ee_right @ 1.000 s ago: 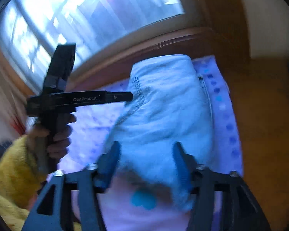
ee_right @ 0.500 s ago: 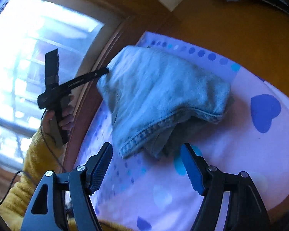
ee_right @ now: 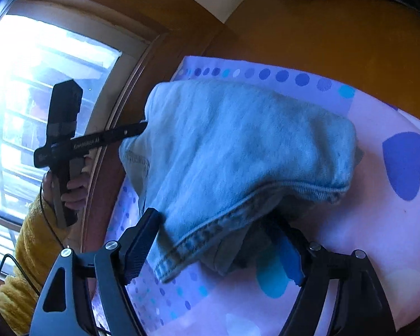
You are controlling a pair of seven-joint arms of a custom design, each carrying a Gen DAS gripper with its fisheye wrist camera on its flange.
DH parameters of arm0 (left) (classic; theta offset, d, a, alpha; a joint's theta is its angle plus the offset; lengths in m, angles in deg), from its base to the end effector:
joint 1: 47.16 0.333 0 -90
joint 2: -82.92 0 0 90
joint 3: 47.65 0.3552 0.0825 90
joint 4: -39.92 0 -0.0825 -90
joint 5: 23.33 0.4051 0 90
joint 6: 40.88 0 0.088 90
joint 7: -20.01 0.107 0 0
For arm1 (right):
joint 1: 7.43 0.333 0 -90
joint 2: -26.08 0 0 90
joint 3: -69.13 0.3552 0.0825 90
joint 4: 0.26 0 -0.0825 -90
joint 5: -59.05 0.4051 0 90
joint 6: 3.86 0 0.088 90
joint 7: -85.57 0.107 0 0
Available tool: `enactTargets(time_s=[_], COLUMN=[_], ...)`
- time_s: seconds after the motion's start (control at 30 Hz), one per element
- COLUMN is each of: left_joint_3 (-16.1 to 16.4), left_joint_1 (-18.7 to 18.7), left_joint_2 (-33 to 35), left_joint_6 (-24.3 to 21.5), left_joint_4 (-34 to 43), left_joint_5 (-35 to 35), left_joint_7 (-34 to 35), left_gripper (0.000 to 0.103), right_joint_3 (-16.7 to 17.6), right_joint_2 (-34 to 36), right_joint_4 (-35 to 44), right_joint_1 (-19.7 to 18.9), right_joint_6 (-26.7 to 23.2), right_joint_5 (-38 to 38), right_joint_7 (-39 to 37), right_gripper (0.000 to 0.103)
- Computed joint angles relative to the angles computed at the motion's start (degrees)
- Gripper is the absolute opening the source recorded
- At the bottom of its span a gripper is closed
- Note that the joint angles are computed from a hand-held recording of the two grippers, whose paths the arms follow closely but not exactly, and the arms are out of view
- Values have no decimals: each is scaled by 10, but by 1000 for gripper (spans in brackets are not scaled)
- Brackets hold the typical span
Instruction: Fold clothes
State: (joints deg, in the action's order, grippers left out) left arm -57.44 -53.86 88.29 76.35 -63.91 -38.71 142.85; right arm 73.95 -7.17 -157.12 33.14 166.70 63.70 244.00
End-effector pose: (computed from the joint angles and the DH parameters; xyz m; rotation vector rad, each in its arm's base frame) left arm 0.5986 -0.1886 0.5329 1.2184 -2.8101 0.4538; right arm 0.2799 0.2797 0.5103 -1.2195 1.9876 0.2042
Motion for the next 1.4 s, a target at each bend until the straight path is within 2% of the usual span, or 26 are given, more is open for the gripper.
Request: enactTargets(time_s=[0.07,0.13,0.23,0.33,0.5,0.67,0.77,0.8,0.87,0.93,0.97,1.0,1.03,1.1,1.17,1.23,1.4], left_joint_3=[0,-1,-2,-4,-3,0,-2,-2,-2,-1,-1,0,0,0,4,13,24], left_joint_1=[-2,-5,-10,-15,-12,-5,-8,-8,-8,-5,-1,3,6,7,10,16,24], left_joint_2=[1,0,-6,-13,-39,-42,-37,-31,-13,-2,-2,-2,-9,-37,-58,-60,-117], left_joint_6=[-14,-12,14,40,57,7,-6,-15,-32,-47,-54,-61,-59,-37,-28,-23,-10], left_joint_4=[9,10,-5,-22,-54,-48,-44,-37,-24,-16,-17,-18,-26,-56,-78,-81,-123], left_joint_5=[16,31,50,65,30,-25,-25,-26,-31,-47,-66,-84,-98,-118,-144,-177,-230], left_joint_7=[3,3,-9,-23,-10,33,40,35,8,-2,7,17,28,48,49,57,55], left_gripper=[41,46,67,69,66,63,64,68,82,86,85,71,65,58,52,40,35], right_joint_3=[0,3,11,13,25,34,35,35,47,67,89,104,108,103,103,105,86], right_joint_2=[2,3,7,13,23,33,42,46,53,58,56,52,47,41,39,32,2], right_joint_4=[0,0,6,13,23,25,31,35,45,56,61,63,56,42,37,30,12], right_joint_1=[-2,-5,-13,-19,-35,-49,-53,-54,-67,-89,-113,-129,-134,-133,-136,-140,-129], right_joint_6=[3,4,-1,-4,-4,9,12,9,-2,-18,-36,-53,-47,-24,-11,9,50], right_joint_5=[0,-5,-13,-18,-33,-48,-57,-60,-69,-84,-100,-115,-122,-125,-138,-148,-161], right_joint_7=[0,-3,-1,-2,-3,2,0,-1,6,22,42,59,73,93,99,109,98], right_gripper=[80,80,81,85,85,85,85,87,88,85,68,53,51,43,39,35,30])
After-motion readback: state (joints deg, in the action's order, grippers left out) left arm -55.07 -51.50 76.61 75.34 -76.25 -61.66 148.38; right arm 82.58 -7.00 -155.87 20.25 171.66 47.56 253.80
